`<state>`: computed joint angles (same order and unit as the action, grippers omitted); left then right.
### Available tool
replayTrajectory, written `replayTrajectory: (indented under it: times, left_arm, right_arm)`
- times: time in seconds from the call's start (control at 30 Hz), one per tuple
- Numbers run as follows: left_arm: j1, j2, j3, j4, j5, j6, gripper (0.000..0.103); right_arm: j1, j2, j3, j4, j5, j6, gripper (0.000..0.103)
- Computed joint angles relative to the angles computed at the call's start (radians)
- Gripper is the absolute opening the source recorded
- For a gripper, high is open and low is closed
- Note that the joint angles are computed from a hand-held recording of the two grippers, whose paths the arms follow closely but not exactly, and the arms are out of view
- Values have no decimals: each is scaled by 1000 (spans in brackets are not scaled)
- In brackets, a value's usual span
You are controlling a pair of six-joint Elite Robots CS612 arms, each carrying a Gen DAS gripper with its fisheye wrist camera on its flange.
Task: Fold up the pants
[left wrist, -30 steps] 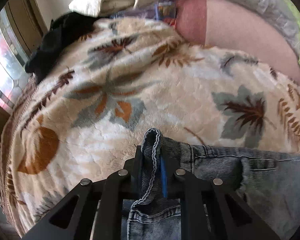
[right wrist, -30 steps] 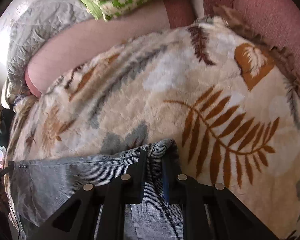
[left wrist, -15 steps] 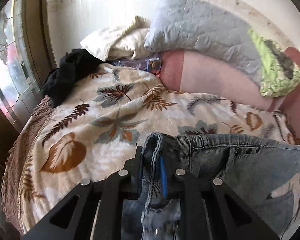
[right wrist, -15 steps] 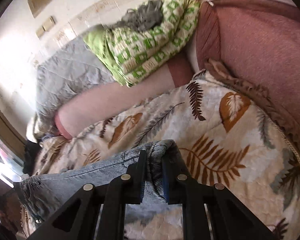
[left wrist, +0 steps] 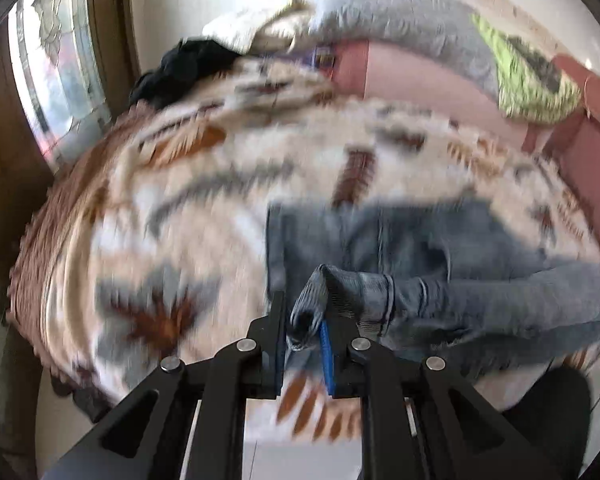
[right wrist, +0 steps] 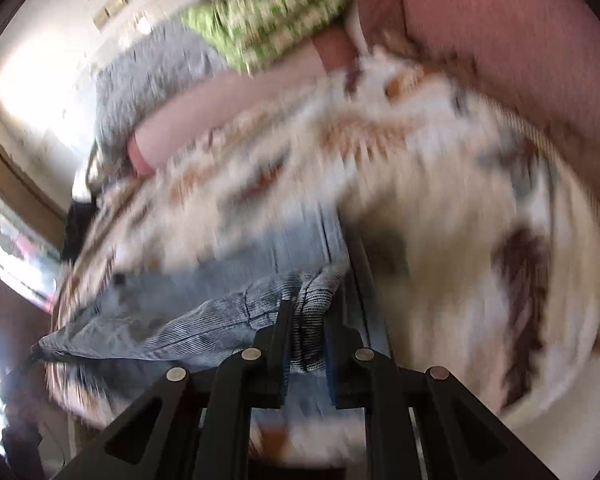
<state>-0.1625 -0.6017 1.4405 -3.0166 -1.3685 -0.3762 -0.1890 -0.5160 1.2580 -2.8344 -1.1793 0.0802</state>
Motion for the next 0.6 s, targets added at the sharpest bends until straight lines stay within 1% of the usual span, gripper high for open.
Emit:
replayTrajectory:
  times: [0.03, 0.1, 0.13, 0.17, 0.23, 0.27, 0.3, 0.33, 0.37, 0.4, 0.47, 0.5, 0.53, 0.57, 0.6]
  left_arm:
    - [-2, -1, 16, 9, 2, -10, 15]
    - [-8, -4, 40, 43, 26, -19, 15]
    - [-11, -9, 52, 54, 35, -29, 15]
    - [-10, -13, 63, 55, 31, -36, 15]
    - [-11, -30, 86, 53, 40, -51, 16]
    - [-15, -39, 93, 45, 59, -49, 16]
    - [-22, -46, 97, 36, 91, -42, 16]
    - [-31, -55, 104, 15, 135, -29, 16]
    - [-39, -62, 113, -22, 169, -16, 16]
    - [-46, -70, 118, -66, 188, -5, 16]
    - [-52, -76, 115, -119, 188, 14, 17]
    - [-55, -76, 111, -147, 172, 31, 19]
    - [-55, -73, 101, -153, 150, 42, 26]
    - [-56, -68, 90, -156, 131, 50, 29]
    - [-58, -57, 73, -145, 111, 52, 31]
  right_arm:
    - [-4, -5, 15, 27, 2, -15, 18]
    - [-13, -16, 29, 165, -2, -86, 31]
    - [-15, -20, 32, 213, -12, -112, 41]
    - [-18, -27, 39, 247, -22, -137, 44]
    - [-26, -43, 66, 224, -18, -169, 45]
    - [-33, -50, 77, 192, 0, -170, 50]
    - [-39, -54, 82, 154, 24, -157, 55]
    - [-42, -53, 81, 119, 36, -139, 63]
    - [-43, -50, 78, 64, 40, -109, 65]
    - [-41, -42, 65, 19, 40, -76, 65]
    - [-37, -13, 15, -29, 63, -13, 65]
    - [-32, 6, -21, -37, 65, 21, 65]
    - [-24, 23, -58, -25, 56, 44, 65]
    - [-19, 42, -98, 0, 53, 58, 65]
    - [-15, 70, -151, 40, 65, 76, 65]
